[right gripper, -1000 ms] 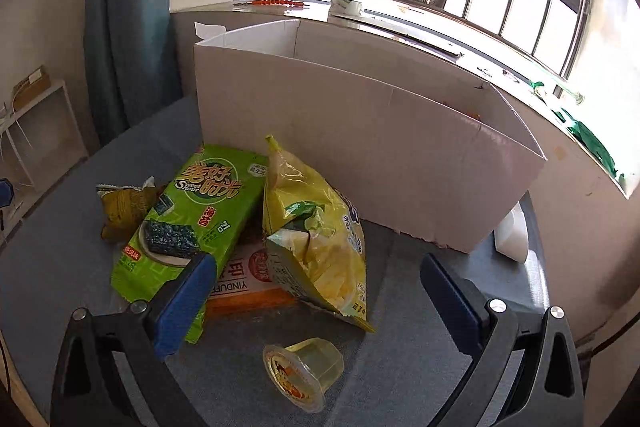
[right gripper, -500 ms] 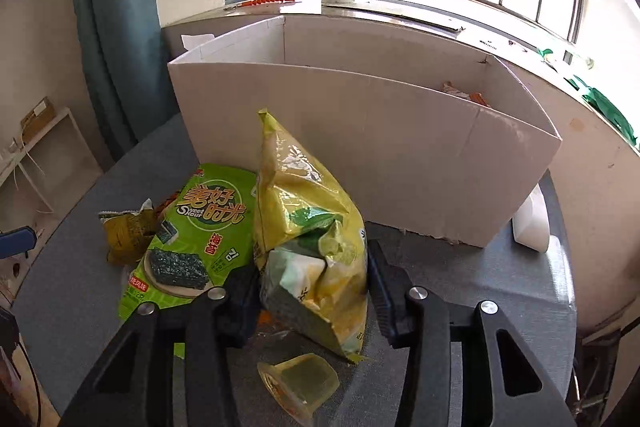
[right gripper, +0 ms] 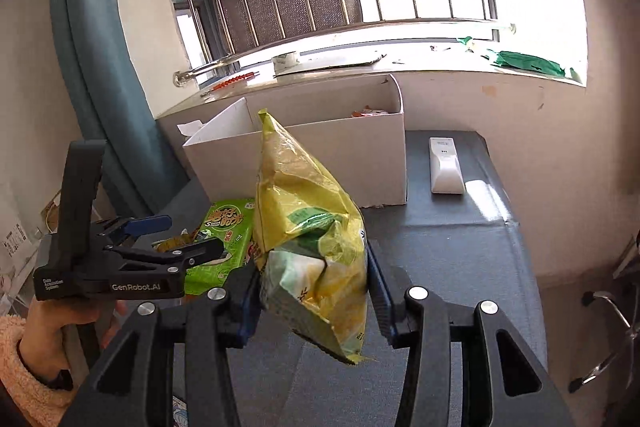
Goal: Organize snacks
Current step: 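Grasp the yellow chip bag with right tool while left tool grasps green seaweed bag, then lower both held bags into the white box and open both tools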
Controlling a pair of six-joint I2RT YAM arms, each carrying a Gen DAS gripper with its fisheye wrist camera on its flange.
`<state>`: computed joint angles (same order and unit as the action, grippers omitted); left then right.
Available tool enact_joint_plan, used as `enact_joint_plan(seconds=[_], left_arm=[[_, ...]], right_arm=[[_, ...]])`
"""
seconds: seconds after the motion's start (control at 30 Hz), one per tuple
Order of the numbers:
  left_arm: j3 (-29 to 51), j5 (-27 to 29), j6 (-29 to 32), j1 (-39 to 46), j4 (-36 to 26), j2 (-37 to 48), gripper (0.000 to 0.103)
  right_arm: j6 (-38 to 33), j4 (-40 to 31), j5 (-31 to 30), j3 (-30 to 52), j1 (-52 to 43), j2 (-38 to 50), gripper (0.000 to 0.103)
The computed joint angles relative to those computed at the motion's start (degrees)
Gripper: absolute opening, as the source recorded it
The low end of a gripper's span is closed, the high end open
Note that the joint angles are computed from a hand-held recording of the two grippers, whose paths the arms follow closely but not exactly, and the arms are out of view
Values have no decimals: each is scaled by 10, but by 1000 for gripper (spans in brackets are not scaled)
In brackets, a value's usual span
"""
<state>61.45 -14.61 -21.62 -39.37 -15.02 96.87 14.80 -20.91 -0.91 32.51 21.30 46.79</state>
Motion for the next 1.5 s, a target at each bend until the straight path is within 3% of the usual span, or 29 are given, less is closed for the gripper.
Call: enact_joint_plan(seconds=[0.17, 0.4, 0.5, 0.57, 0.8, 0.93, 1.03, 1.2, 1.3, 1.5], left_arm=[[69, -19, -12, 8, -38, 81, 103], [81, -22, -5, 17, -37, 114, 101], [72, -19, 23, 17, -17, 108, 73], [46, 27, 28, 29, 5, 82, 69], [-70, 65, 42, 29, 70, -63, 69], [-111, 67, 48, 26, 74, -160, 69], [-112, 86, 50, 43, 75, -206, 69], [-36, 132, 65, 100, 80, -182, 69], [61, 186, 53, 147, 70, -99, 69], [286, 217, 54, 190, 13, 88, 70]], right_arm=[[19, -37, -33, -39, -35, -82, 50], [21, -63, -76, -61, -79, -122, 50], [26, -65, -77, -61, -78, -127, 51], [32, -65, -69, -61, -66, -123, 51], [51, -48, -38, -53, -9, -98, 51], [57, -23, -49, -35, 0, -66, 51], [52, 11, -90, -3, -14, -17, 51], [38, 49, -127, 120, -43, 133, 51], [34, 63, -143, 223, -59, 242, 51], [49, 7, -153, 467, -81, 467, 51]])
